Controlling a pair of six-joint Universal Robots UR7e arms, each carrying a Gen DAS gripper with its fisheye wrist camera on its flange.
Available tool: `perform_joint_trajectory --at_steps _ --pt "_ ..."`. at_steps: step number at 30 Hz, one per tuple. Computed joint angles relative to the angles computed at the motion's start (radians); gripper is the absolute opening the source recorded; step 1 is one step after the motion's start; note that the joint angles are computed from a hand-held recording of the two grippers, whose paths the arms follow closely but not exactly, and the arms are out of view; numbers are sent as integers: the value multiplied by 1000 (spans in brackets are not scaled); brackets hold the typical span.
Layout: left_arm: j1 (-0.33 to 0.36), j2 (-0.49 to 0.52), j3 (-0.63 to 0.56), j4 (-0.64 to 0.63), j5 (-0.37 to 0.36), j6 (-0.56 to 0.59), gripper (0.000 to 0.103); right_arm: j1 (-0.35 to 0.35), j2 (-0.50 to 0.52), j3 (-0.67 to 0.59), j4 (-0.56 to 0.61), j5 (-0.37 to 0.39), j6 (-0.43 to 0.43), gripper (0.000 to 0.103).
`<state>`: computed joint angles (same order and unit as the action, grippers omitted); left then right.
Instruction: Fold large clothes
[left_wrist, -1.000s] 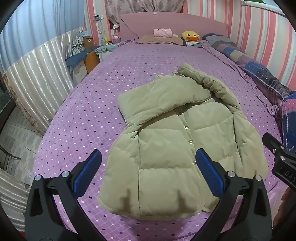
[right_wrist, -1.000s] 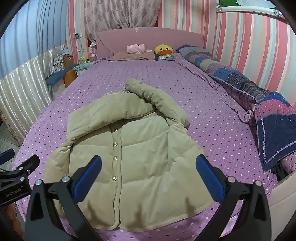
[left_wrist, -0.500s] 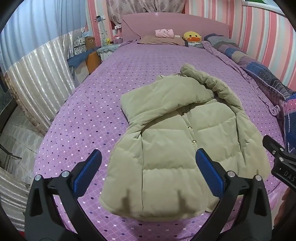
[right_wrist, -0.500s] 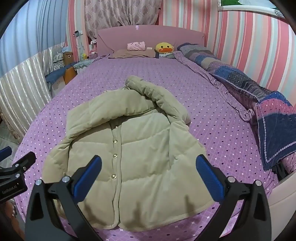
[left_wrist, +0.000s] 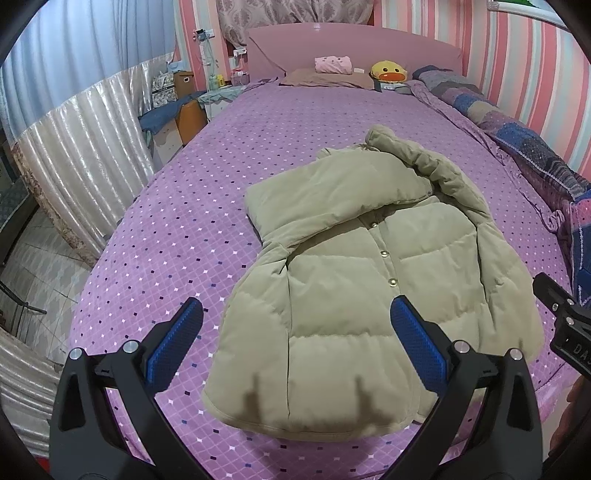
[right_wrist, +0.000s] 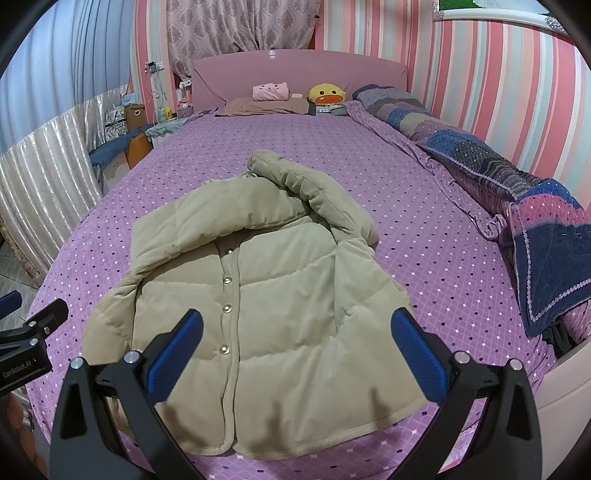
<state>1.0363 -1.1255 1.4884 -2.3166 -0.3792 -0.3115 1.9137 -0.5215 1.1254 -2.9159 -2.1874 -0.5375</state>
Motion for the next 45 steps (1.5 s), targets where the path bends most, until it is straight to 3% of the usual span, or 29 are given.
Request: perform_joint_trajectory --at_steps 45 --pt "20 2 -17 50 -8 -39 100 -11 -3 5 32 8 13 101"
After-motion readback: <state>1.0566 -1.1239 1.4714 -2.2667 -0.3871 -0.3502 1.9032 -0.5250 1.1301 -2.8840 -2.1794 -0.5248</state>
